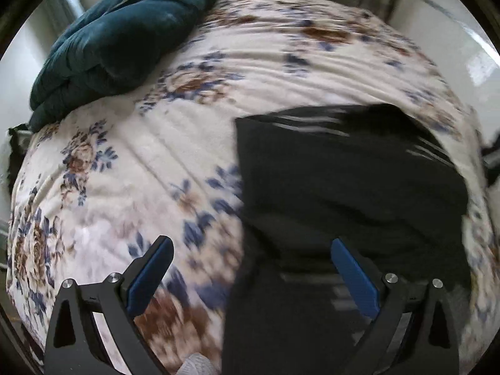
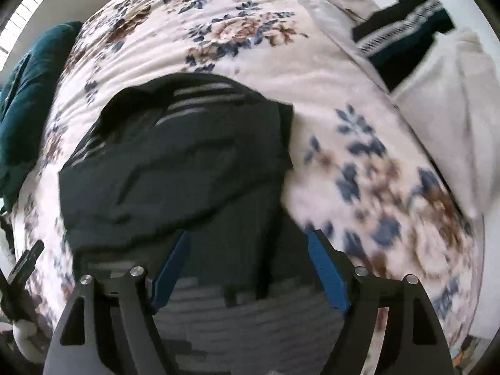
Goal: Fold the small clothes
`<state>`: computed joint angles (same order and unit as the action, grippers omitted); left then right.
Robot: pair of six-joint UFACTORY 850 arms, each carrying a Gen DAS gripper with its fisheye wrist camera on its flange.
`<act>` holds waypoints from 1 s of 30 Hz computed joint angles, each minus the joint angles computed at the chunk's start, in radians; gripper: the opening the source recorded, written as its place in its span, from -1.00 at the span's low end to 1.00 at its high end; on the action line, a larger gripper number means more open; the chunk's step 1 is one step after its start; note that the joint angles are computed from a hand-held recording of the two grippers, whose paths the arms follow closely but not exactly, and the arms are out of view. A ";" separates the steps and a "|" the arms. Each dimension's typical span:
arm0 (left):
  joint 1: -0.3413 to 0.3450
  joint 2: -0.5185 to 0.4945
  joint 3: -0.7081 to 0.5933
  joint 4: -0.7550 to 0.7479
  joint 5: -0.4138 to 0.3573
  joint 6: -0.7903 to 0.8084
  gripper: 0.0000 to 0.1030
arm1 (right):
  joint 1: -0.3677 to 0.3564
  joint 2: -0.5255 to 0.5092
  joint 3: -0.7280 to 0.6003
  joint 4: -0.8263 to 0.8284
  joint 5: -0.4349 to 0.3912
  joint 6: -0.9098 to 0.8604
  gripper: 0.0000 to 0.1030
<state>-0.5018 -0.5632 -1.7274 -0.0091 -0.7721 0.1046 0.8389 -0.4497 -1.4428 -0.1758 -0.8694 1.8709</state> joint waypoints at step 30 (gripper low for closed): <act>-0.714 0.290 0.635 -0.077 0.022 -0.470 -0.90 | 0.030 0.502 0.634 0.270 0.262 -0.407 0.55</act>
